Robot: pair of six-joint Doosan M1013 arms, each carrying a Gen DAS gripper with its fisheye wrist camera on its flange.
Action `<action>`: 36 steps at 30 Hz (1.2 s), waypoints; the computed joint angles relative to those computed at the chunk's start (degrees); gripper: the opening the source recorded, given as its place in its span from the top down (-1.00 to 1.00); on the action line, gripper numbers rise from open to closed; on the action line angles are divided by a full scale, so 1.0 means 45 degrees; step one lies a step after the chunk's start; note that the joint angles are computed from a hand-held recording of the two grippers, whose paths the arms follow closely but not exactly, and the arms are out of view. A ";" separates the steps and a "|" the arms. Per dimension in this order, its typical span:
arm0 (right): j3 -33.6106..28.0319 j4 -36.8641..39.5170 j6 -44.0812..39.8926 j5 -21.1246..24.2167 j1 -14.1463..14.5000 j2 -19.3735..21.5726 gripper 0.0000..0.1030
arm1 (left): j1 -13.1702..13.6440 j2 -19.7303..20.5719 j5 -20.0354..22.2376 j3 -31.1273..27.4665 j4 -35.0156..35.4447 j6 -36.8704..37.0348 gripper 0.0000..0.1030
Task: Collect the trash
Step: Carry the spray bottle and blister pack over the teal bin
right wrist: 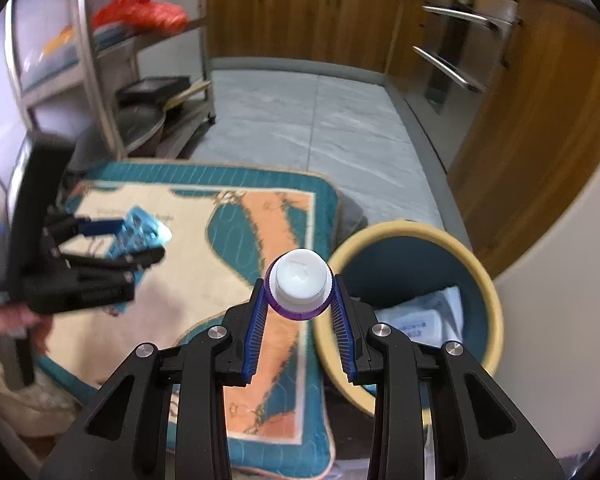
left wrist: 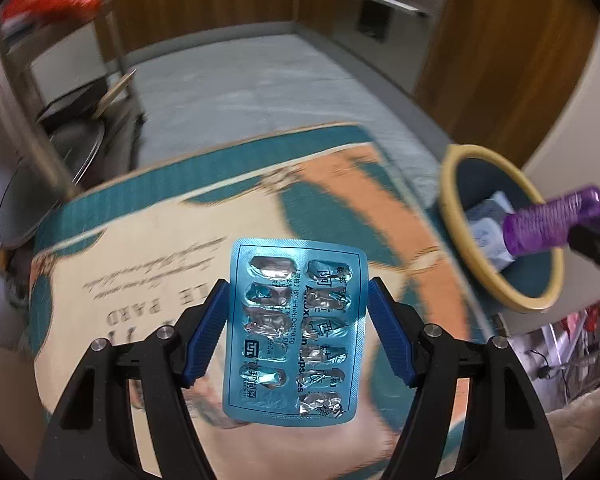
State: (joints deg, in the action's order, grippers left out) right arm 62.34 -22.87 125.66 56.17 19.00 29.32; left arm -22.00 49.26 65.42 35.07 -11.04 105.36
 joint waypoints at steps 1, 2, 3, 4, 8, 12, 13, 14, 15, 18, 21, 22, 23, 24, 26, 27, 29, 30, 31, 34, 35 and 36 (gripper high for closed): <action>0.0039 -0.0092 -0.0018 0.0041 -0.0058 -0.0124 0.35 | -0.0095 -0.0088 -0.0061 0.0077 -0.0094 0.0322 -0.34; 0.0110 -0.0263 -0.0063 0.0056 -0.0120 -0.0252 0.35 | -0.0182 -0.0192 -0.0220 0.0206 -0.0133 0.0592 -0.34; 0.0207 -0.0450 -0.0029 -0.0010 -0.0197 -0.0398 0.35 | -0.0262 -0.0258 -0.0376 0.0298 -0.0189 0.0805 -0.34; 0.0382 -0.0570 0.0126 -0.0146 -0.0277 -0.0560 0.35 | -0.0342 -0.0335 -0.0507 0.0405 -0.0307 0.1025 -0.34; 0.1162 -0.0881 0.1322 -0.0542 -0.0549 -0.0989 0.35 | -0.0568 -0.0379 -0.0520 0.0489 -0.0686 0.1479 -0.34; 0.1410 -0.0606 0.1585 -0.0632 -0.0738 -0.1084 0.35 | -0.0721 -0.0370 -0.0260 0.0477 -0.0867 0.1733 -0.34; 0.1440 -0.0556 0.1470 -0.0641 -0.0812 -0.1091 0.35 | -0.0763 -0.0351 -0.0213 0.0410 -0.0910 0.1861 -0.34; 0.1496 -0.0530 0.1556 -0.0722 -0.0842 -0.1123 0.35 | -0.0807 -0.0310 -0.0241 0.0305 -0.0945 0.1923 -0.34; 0.1657 -0.0369 0.1836 -0.0973 -0.0969 -0.1194 0.35 | -0.0828 -0.0264 -0.0257 0.0218 -0.1015 0.1878 -0.34; 0.1786 -0.0369 0.2400 -0.0953 -0.1132 -0.1189 0.35 | -0.0898 0.0167 0.0235 -0.0521 -0.1482 0.1438 -0.34; 0.1808 -0.0530 0.2322 -0.0784 -0.1187 -0.1103 0.35 | -0.1061 0.0483 0.0377 -0.0954 -0.1538 0.1312 -0.34; 0.1805 -0.0466 0.2150 -0.0588 -0.1236 -0.1053 0.35 | -0.1110 0.0643 0.0517 -0.1199 -0.1655 0.1234 -0.34; 0.1827 -0.0462 0.2085 -0.0507 -0.1266 -0.1033 0.35 | -0.1164 0.0757 0.0584 -0.1364 -0.1718 0.1259 -0.34; 0.1891 -0.0462 0.2098 -0.0499 -0.1318 -0.1034 0.35 | -0.1208 0.0809 0.0588 -0.1432 -0.1739 0.1354 -0.34; 0.2072 -0.0338 0.2220 -0.0590 -0.1447 -0.1117 0.35 | -0.1357 0.0800 0.0275 -0.1350 -0.1613 0.1737 -0.34; 0.2137 -0.0248 0.2307 -0.0593 -0.1510 -0.1139 0.35 | -0.1428 0.0842 0.0258 -0.1389 -0.1639 0.1900 -0.34; 0.2272 -0.0106 0.2551 -0.0498 -0.1658 -0.1167 0.35 | -0.1495 0.1007 0.0506 -0.1661 -0.1816 0.1952 -0.34; 0.2312 -0.0068 0.2620 -0.0439 -0.1701 -0.1166 0.35 | -0.1533 0.1025 0.0502 -0.1665 -0.1882 0.2020 -0.34; 0.2359 -0.0010 0.2734 -0.0343 -0.1759 -0.1168 0.35 | -0.1553 0.1032 0.0512 -0.1662 -0.1922 0.2082 -0.34; 0.2497 0.0353 0.3022 -0.0284 -0.1913 -0.1205 0.35 | -0.1639 0.0968 0.0493 -0.1541 -0.1935 0.2598 -0.34; 0.2496 0.0472 0.2992 -0.0297 -0.1958 -0.1190 0.35 | -0.1675 0.0940 0.0358 -0.1483 -0.1839 0.2750 -0.34; 0.2515 0.0673 0.2996 -0.0350 -0.2020 -0.1171 0.35 | -0.1701 0.0949 0.0342 -0.1492 -0.1776 0.2790 -0.34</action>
